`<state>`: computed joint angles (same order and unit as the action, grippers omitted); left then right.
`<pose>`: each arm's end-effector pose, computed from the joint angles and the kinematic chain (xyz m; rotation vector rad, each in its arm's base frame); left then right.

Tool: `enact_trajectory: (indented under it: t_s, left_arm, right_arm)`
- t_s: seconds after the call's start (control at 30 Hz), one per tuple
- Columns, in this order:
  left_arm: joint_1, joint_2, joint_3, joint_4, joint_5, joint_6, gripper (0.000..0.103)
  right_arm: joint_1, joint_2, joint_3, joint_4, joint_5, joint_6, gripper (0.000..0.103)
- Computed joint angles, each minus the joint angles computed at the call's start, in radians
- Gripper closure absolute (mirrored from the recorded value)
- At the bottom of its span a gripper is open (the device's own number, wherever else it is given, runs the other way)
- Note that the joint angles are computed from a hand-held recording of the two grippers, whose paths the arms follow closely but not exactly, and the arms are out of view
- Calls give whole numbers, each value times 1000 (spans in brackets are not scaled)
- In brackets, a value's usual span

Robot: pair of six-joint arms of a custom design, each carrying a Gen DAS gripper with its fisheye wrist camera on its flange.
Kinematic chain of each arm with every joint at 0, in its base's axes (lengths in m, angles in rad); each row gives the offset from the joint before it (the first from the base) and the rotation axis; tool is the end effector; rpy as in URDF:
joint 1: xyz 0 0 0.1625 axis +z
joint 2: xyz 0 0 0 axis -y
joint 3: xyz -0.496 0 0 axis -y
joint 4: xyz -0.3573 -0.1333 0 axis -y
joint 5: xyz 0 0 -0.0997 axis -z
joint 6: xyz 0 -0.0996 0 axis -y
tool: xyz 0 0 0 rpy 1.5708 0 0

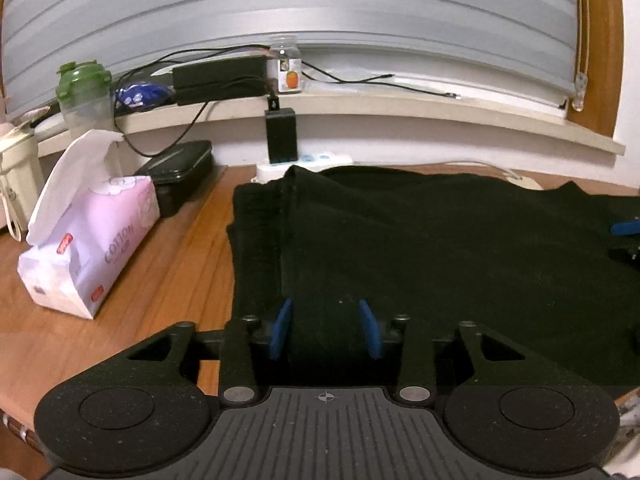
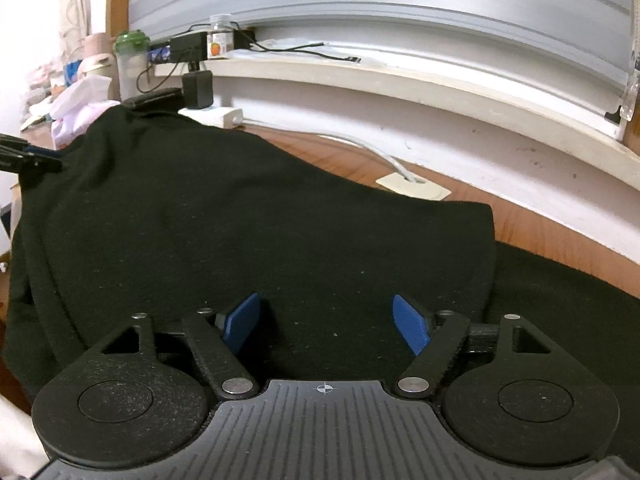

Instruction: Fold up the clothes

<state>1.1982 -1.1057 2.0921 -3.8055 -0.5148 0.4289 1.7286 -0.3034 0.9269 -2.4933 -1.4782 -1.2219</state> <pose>0.0237 -0.5436 0.3868 0.0059 1.9031 -1.2344 0.2803 -0.8545 0.0367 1.9472 -2.3268 0.4651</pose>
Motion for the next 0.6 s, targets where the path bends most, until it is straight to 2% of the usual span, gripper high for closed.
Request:
enact_trajectory:
  t_s: [0.03,0.1,0.2,0.27,0.33,0.43,0.47,0.6]
  left_arm:
    - [1,7,5,-29,-2,7,95]
    - [3,17,20,-80,-15,22,97]
    - [-31,-3,49,-128,3,53,98]
    - [-50,-44,71,-98,16,23,98]
    - [-47,-89,87,3,5,-61,95]
    - [-47,-66,50,-28,62,-22,93]
    - [-42,-61,35,-39,54,-8,91]
    - [-21,-11,-71,-47,9,81,67]
  right_arm:
    - [0,0,3,-6,0,-1,29]
    - [0,-1,6,-13,-1,-2,28]
    - [0,0,6,-14,-1,-2,27]
    - [0,0,7,-18,-2,-4,27]
    - [0,-1,10,-25,-2,-9,27]
    - [0,-1,15,-34,-2,-12,26]
    - [0,-1,15,-34,-2,-12,26]
    - [-2,-1,11,-26,1,-7,26]
